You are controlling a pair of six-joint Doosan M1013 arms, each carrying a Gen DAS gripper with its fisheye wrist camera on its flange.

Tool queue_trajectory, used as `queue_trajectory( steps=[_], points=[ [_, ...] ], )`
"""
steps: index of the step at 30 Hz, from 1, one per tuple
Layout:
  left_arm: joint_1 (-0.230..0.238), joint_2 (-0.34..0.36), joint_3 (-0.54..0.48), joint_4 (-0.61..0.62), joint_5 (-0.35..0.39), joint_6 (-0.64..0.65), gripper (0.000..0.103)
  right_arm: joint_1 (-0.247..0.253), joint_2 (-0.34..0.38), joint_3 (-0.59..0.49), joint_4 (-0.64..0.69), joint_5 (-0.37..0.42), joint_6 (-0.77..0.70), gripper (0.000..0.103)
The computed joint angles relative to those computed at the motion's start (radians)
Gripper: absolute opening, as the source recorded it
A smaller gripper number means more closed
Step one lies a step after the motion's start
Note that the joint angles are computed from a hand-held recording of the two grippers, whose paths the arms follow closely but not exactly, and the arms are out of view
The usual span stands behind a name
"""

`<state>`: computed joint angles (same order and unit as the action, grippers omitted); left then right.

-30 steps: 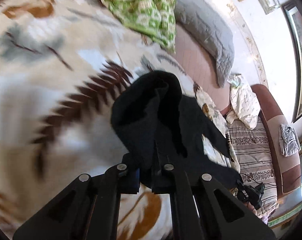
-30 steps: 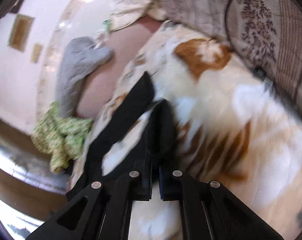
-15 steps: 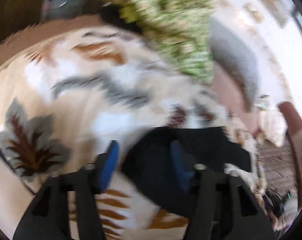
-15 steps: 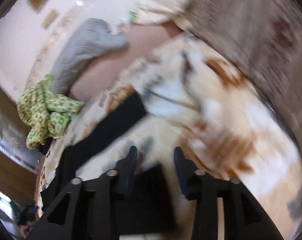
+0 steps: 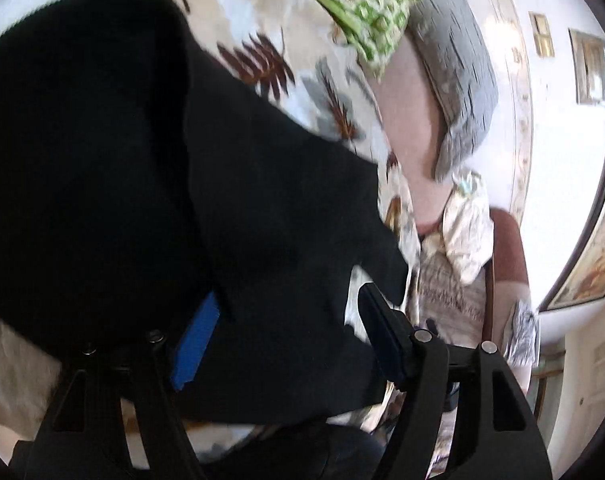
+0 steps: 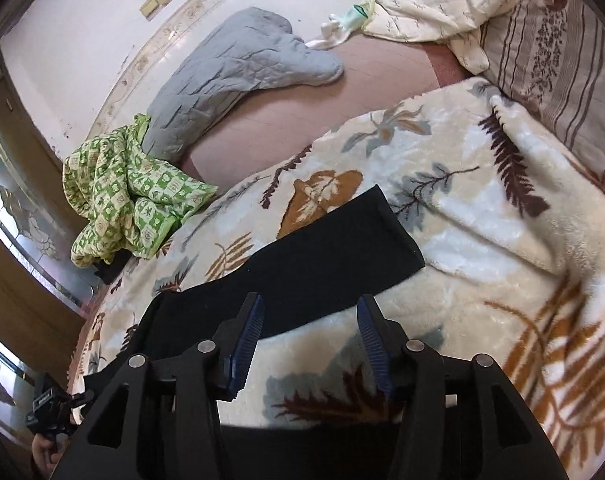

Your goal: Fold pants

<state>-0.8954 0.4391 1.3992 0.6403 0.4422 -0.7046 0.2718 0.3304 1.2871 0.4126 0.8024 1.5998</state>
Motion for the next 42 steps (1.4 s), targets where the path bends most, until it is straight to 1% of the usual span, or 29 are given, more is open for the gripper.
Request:
queue_trajectory(
  steps=[3, 5, 7, 9, 11, 12, 14, 15, 16, 17, 19, 21, 22, 24, 25, 26, 27, 28, 29, 30, 31, 32, 33, 35, 36, 37, 39, 41, 42],
  points=[
    [-0.005, 0.0, 0.0, 0.025, 0.008, -0.028, 0.067, -0.01, 0.007, -0.003, 0.028, 0.005, 0.011, 0.05],
    [-0.009, 0.002, -0.006, 0.007, 0.027, 0.003, 0.053, -0.014, 0.011, -0.01, 0.022, -0.003, 0.01, 0.052],
    [-0.009, 0.0, -0.001, -0.013, 0.02, 0.014, 0.024, -0.021, 0.016, -0.018, 0.012, -0.023, 0.016, 0.054],
    [-0.003, 0.003, -0.003, -0.035, 0.011, 0.024, 0.004, -0.036, 0.032, -0.041, 0.023, -0.029, 0.021, 0.058],
    [-0.004, -0.004, 0.004, -0.009, 0.013, -0.001, 0.003, -0.051, 0.065, -0.094, 0.023, -0.001, 0.064, 0.058],
    [-0.003, -0.006, 0.002, 0.005, 0.013, -0.005, 0.003, -0.059, 0.094, -0.138, 0.038, 0.031, 0.069, 0.058],
    [-0.005, -0.011, -0.007, 0.035, 0.033, 0.001, 0.003, -0.067, 0.166, -0.25, 0.047, 0.153, 0.076, 0.058],
    [-0.006, -0.015, -0.013, 0.059, 0.047, 0.005, 0.003, -0.064, 0.203, -0.31, 0.025, 0.216, 0.089, 0.058],
    [-0.007, -0.018, -0.021, 0.088, 0.062, 0.008, 0.003, -0.056, 0.258, -0.401, -0.022, 0.309, 0.099, 0.058],
    [-0.005, -0.02, -0.027, 0.11, 0.073, 0.014, 0.003, -0.049, 0.293, -0.458, -0.059, 0.364, 0.103, 0.058],
    [0.004, -0.023, -0.037, 0.135, 0.092, 0.02, 0.003, -0.036, 0.357, -0.559, -0.128, 0.444, 0.116, 0.058],
    [0.019, -0.028, -0.035, 0.163, 0.092, -0.007, 0.003, -0.03, 0.385, -0.596, -0.156, 0.472, 0.118, 0.058],
    [0.027, -0.03, -0.041, 0.178, 0.111, -0.007, 0.003, -0.026, 0.405, -0.622, -0.177, 0.504, 0.121, 0.058],
    [0.042, -0.033, -0.044, 0.237, 0.156, -0.046, 0.003, -0.021, 0.428, -0.651, -0.196, 0.565, 0.101, 0.051],
    [0.056, -0.036, -0.037, 0.29, 0.17, -0.094, 0.006, -0.019, 0.416, -0.629, -0.207, 0.55, 0.077, 0.04],
    [0.075, -0.034, -0.034, 0.313, 0.198, -0.09, 0.012, -0.022, 0.404, -0.606, -0.193, 0.533, 0.06, 0.028],
    [0.088, -0.029, -0.041, 0.292, 0.238, -0.046, 0.035, -0.03, 0.395, -0.588, -0.155, 0.531, 0.055, 0.027],
    [0.104, -0.018, -0.056, 0.224, 0.326, 0.008, 0.063, -0.036, 0.382, -0.567, -0.147, 0.524, 0.062, 0.027],
    [0.113, -0.017, -0.052, 0.184, 0.361, 0.009, 0.065, -0.038, 0.365, -0.54, -0.158, 0.505, 0.066, 0.031],
    [0.121, -0.025, -0.026, 0.16, 0.344, -0.042, 0.065, -0.041, 0.34, -0.503, -0.171, 0.474, 0.075, 0.034],
    [0.123, -0.038, 0.014, 0.188, 0.274, -0.145, 0.065, -0.053, 0.302, -0.443, -0.141, 0.431, 0.076, 0.049],
    [0.123, -0.043, 0.039, 0.226, 0.218, -0.199, 0.065, -0.063, 0.279, -0.403, -0.103, 0.407, 0.073, 0.067],
    [0.114, -0.042, 0.046, 0.237, 0.203, -0.201, 0.066, -0.076, 0.249, -0.348, -0.06, 0.379, 0.074, 0.07],
    [0.101, -0.035, 0.036, 0.215, 0.212, -0.156, 0.066, -0.09, 0.221, -0.286, -0.008, 0.366, 0.09, 0.071],
    [0.094, -0.036, 0.042, 0.218, 0.197, -0.152, 0.066, -0.095, 0.208, -0.257, 0.025, 0.349, 0.088, 0.071],
    [0.086, -0.033, 0.039, 0.209, 0.188, -0.135, 0.067, -0.098, 0.186, -0.213, 0.054, 0.296, 0.071, 0.071],
    [0.068, -0.024, 0.019, 0.171, 0.219, -0.048, 0.067, -0.097, 0.179, -0.192, 0.078, 0.262, 0.075, 0.071],
    [0.046, 0.003, -0.036, 0.154, 0.308, 0.092, 0.067, -0.095, 0.177, -0.187, 0.078, 0.253, 0.097, 0.062],
    [0.032, 0.02, -0.068, 0.158, 0.376, 0.171, 0.069, -0.097, 0.178, -0.187, 0.091, 0.257, 0.102, 0.057]
  ],
)
